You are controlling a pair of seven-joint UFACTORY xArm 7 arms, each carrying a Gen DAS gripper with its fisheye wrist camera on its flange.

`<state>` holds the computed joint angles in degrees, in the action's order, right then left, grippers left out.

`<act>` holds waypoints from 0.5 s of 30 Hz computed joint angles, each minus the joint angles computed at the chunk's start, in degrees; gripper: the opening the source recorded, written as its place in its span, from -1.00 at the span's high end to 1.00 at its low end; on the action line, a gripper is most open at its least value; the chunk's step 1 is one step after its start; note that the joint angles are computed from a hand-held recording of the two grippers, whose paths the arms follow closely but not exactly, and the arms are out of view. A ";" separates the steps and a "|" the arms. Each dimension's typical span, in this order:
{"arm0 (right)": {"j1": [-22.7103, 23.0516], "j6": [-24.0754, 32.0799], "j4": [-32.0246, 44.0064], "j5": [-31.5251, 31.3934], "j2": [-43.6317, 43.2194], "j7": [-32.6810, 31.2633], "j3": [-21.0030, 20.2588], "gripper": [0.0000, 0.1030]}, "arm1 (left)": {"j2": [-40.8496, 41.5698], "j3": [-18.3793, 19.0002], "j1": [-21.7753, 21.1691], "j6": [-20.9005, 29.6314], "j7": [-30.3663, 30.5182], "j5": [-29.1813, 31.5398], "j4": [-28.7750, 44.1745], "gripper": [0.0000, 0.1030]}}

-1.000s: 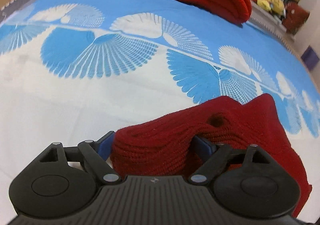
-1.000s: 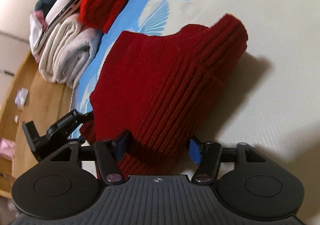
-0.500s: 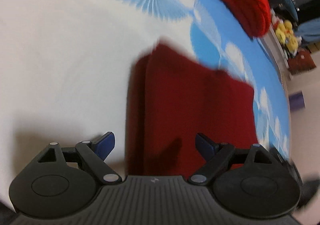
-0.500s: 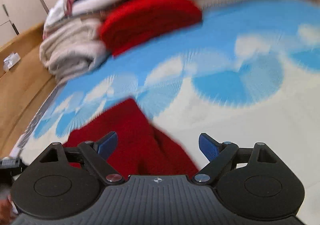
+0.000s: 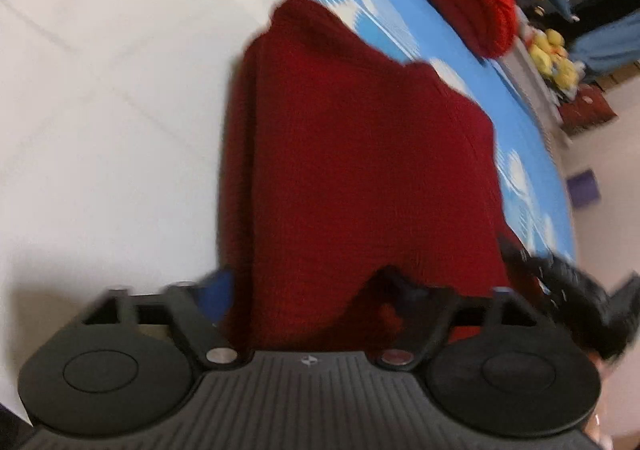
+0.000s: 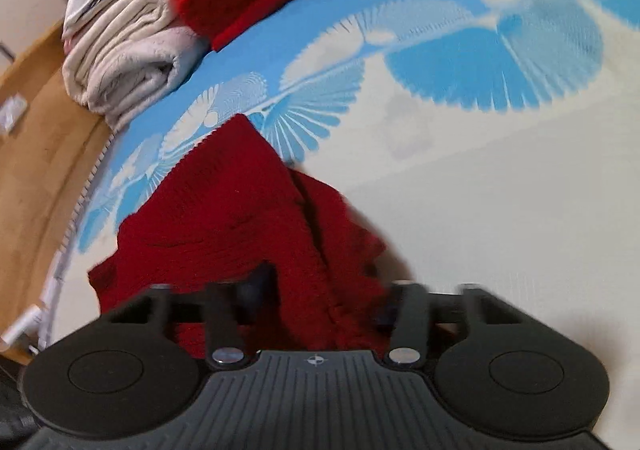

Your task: Fold small clothes

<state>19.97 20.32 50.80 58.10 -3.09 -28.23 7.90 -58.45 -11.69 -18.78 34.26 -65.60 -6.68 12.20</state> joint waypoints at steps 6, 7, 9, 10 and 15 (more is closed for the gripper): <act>0.94 -5.48 -8.17 -10.49 -7.12 11.60 1.40 0.44 | 12.66 -1.53 7.71 2.50 5.81 9.12 11.73 0.03; 1.05 -7.24 -9.64 -12.74 -8.01 14.62 1.98 0.45 | 15.36 -0.54 8.34 1.28 7.74 9.91 13.27 0.03; 2.47 -10.78 -11.05 -12.93 -8.14 16.88 1.54 0.49 | 20.56 2.05 9.15 -2.26 11.12 9.86 15.45 0.03; 4.05 -12.09 -10.74 -10.45 -7.46 15.61 -0.14 0.50 | 22.80 2.87 9.30 -4.66 12.34 9.47 15.88 0.03; 2.96 -19.06 -6.28 -19.27 -0.23 24.99 -0.32 0.50 | 30.77 1.81 12.03 -14.70 14.08 10.46 17.56 0.03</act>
<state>22.92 1.26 44.52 38.83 -3.32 -3.24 7.58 -27.68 -9.88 -6.76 19.57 -51.52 3.77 29.76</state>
